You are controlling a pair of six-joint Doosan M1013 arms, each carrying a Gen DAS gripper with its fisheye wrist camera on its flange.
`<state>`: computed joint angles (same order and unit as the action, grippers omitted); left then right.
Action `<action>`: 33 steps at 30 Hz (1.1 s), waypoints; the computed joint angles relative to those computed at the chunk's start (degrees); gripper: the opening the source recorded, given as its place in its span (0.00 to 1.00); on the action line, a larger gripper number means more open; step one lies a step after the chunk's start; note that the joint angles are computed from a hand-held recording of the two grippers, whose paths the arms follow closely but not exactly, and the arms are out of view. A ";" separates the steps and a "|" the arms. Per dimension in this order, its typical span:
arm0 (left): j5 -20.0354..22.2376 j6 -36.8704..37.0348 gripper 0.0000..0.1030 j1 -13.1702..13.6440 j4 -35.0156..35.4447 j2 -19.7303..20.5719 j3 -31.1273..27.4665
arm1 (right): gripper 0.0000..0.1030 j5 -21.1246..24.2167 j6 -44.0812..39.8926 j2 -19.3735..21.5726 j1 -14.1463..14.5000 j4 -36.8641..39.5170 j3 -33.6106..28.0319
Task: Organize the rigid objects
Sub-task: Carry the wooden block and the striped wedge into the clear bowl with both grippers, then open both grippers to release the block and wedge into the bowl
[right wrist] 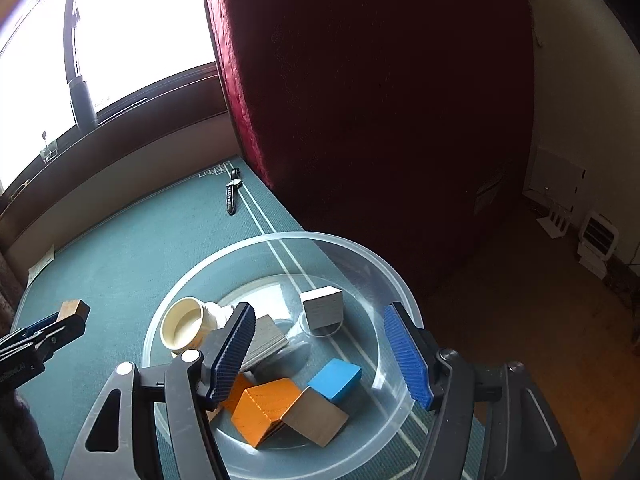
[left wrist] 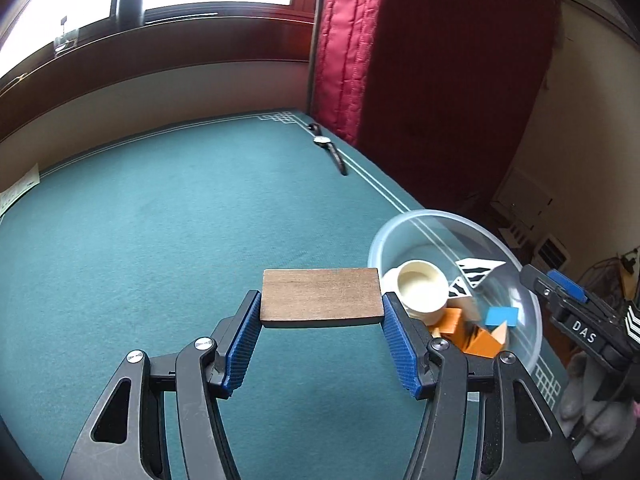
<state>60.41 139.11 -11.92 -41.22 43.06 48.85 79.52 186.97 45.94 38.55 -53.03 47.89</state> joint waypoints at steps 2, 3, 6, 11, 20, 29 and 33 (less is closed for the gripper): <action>1.07 1.38 0.59 -0.55 -0.83 -0.80 1.24 | 0.69 -0.34 1.01 -0.63 0.02 -0.39 1.30; 1.50 1.84 0.59 -0.91 -1.02 -1.15 1.74 | 0.69 -0.57 1.52 -0.94 0.00 -0.51 1.93; 2.79 3.21 0.59 -1.75 -1.26 -1.87 2.97 | 0.69 -1.07 2.78 -1.84 -0.08 -0.79 3.76; 5.63 3.86 0.59 -3.05 -0.31 -2.44 4.34 | 0.71 -1.96 5.17 -3.34 -0.22 -0.84 6.75; 4.39 6.51 0.71 -3.77 0.10 -3.71 7.13 | 0.83 -3.99 7.56 -4.89 -0.05 -0.90 9.64; -4.97 10.02 0.82 -3.35 1.61 -5.57 10.51 | 0.99 -6.14 4.78 -5.25 -0.03 1.95 9.92; -7.67 9.98 0.89 -3.23 2.55 -6.31 11.59 | 0.99 -6.36 0.00 -5.34 0.11 5.65 9.45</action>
<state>52.75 149.10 -15.15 -38.67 36.75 60.44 73.15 186.97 40.60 38.66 -47.38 57.34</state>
